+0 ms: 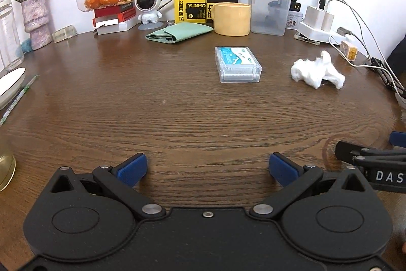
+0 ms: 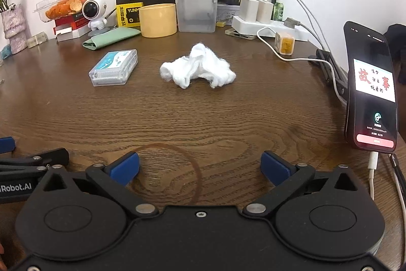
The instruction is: Clean container
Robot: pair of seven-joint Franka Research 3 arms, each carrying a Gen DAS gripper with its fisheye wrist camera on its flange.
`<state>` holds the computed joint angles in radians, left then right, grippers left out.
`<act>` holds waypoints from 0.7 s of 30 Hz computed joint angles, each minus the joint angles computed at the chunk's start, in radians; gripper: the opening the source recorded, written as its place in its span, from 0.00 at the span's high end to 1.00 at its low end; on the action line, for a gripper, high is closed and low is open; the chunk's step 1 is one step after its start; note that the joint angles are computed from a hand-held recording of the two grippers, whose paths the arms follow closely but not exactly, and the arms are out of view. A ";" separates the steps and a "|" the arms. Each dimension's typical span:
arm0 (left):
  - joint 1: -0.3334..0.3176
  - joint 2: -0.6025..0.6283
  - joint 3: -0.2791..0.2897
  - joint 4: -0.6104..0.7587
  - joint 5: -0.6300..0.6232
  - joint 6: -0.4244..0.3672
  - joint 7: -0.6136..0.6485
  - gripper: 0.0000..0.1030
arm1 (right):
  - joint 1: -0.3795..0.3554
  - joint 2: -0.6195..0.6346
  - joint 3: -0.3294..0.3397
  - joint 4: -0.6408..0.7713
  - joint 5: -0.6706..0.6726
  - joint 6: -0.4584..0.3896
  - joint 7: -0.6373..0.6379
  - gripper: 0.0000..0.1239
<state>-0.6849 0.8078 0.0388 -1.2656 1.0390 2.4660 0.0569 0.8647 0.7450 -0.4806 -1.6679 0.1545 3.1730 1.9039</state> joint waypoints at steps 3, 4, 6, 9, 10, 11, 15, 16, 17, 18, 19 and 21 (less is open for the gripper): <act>0.001 -0.001 0.001 -0.005 0.006 0.012 0.001 0.00 | -0.014 0.002 0.014 0.008 -0.001 -0.001 -0.007 0.17; 0.001 -0.001 0.001 -0.005 0.006 0.015 0.003 0.00 | -0.015 0.002 0.015 0.009 -0.001 -0.001 -0.008 0.17; 0.002 -0.001 0.001 -0.005 0.007 0.021 0.007 0.00 | -0.014 0.003 0.013 0.010 0.000 -0.002 -0.007 0.17; 0.003 0.000 0.001 -0.006 0.007 0.031 0.013 0.00 | -0.005 0.011 0.003 0.020 0.001 -0.010 0.003 0.17; 0.003 0.000 0.001 -0.006 0.007 0.034 0.015 0.00 | -0.003 0.012 0.000 0.022 0.000 -0.011 0.006 0.17; 0.003 0.000 0.001 -0.006 0.007 0.037 0.017 0.00 | -0.004 0.012 0.001 0.022 -0.003 -0.011 0.008 0.17; -0.003 0.010 0.003 0.011 -0.003 0.027 0.021 0.00 | -0.001 0.013 -0.003 0.021 -0.008 -0.012 0.020 0.17; -0.003 0.010 0.003 0.011 -0.003 0.027 0.021 0.00 | -0.003 0.013 -0.002 0.022 -0.010 -0.013 0.020 0.17; -0.004 0.010 0.004 0.011 -0.004 0.028 0.021 0.00 | -0.003 0.013 -0.002 0.022 -0.011 -0.012 0.022 0.17; -0.004 0.010 0.005 0.011 -0.004 0.028 0.021 0.00 | -0.004 0.013 -0.002 0.023 -0.012 -0.013 0.023 0.17; -0.004 0.010 0.005 0.010 -0.004 0.029 0.020 0.00 | -0.004 0.013 -0.001 0.023 -0.014 -0.013 0.024 0.17; -0.004 0.009 0.006 0.008 -0.004 0.029 0.020 0.00 | -0.009 0.011 0.004 0.022 -0.017 -0.010 0.021 0.17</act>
<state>-0.6892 0.8169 0.0448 -1.2575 1.0353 2.4953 0.0767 0.8561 0.7563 -0.4764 -1.6460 0.1375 3.1626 1.9252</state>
